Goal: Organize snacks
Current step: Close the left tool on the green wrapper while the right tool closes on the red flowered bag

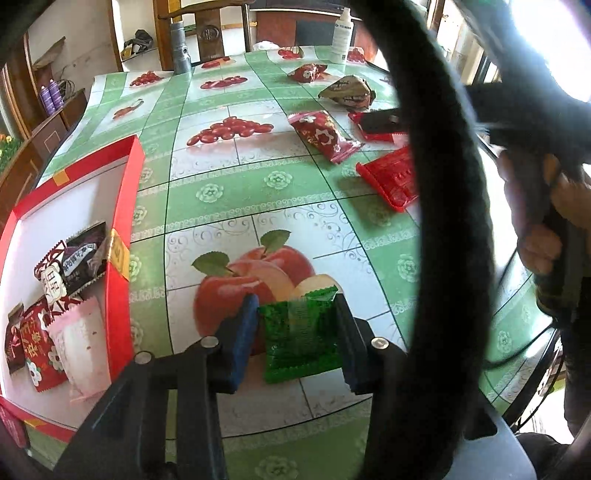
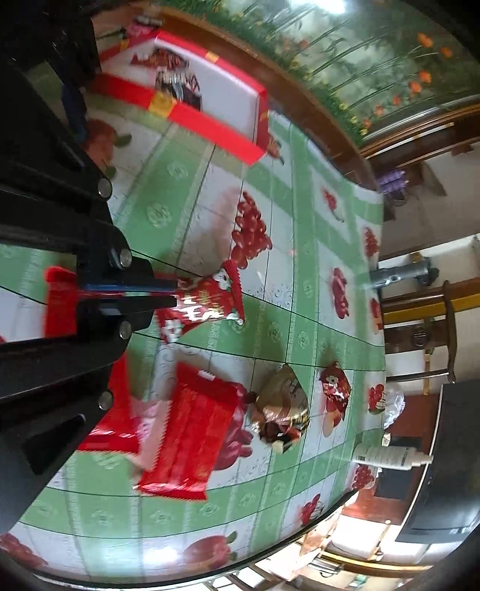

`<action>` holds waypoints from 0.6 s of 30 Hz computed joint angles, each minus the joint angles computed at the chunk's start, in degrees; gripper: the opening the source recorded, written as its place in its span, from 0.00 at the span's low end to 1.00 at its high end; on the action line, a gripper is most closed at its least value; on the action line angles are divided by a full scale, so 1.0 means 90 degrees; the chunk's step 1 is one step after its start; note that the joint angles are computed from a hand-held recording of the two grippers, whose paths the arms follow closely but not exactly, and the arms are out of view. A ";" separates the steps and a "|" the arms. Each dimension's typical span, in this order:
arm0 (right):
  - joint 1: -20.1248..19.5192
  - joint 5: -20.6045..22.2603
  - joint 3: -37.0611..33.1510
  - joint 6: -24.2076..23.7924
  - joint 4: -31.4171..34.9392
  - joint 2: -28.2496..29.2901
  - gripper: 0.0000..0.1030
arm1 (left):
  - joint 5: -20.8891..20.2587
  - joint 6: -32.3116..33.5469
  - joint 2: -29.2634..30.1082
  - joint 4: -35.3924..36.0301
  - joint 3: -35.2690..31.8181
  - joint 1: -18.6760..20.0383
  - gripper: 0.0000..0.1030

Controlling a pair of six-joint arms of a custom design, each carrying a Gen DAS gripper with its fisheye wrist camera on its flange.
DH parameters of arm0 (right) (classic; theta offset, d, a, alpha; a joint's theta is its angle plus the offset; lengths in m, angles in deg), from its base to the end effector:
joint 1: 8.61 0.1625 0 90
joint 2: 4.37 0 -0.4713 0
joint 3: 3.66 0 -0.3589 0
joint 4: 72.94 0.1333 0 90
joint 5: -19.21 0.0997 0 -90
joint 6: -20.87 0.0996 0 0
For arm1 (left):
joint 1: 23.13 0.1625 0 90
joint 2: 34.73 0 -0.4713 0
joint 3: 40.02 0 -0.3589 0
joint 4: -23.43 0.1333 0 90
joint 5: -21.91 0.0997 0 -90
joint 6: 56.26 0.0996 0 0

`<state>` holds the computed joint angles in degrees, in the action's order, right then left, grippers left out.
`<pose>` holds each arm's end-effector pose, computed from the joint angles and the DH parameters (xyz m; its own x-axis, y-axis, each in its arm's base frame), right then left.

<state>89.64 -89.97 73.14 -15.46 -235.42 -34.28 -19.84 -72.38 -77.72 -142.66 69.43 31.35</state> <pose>0.2121 -0.7618 0.0937 -0.6928 -0.5248 0.4946 -0.6701 0.7220 -0.1724 -0.1782 -0.6069 0.1061 -0.7494 0.0513 -0.6602 0.3797 0.8501 -0.3649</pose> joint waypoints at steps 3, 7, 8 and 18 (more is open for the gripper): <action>-0.0022 0.0092 0.0121 -0.0062 -0.0095 -0.0091 0.01 | 0.0073 -0.0059 -0.0016 -0.0003 0.0015 -0.0058 0.40; -0.0022 0.0102 -0.0277 -0.0006 0.0237 0.0113 0.03 | 0.0160 -0.0185 -0.0116 -0.0112 0.0101 -0.0160 0.40; -0.0014 0.0083 -0.0368 -0.0007 0.0279 0.0177 0.03 | 0.0204 -0.0213 -0.0150 -0.0140 0.0126 -0.0188 0.40; 0.0075 -0.0471 -0.1270 0.0025 0.0585 0.0949 0.26 | 0.0592 -0.0395 -0.0504 -0.0431 0.0360 -0.0318 0.40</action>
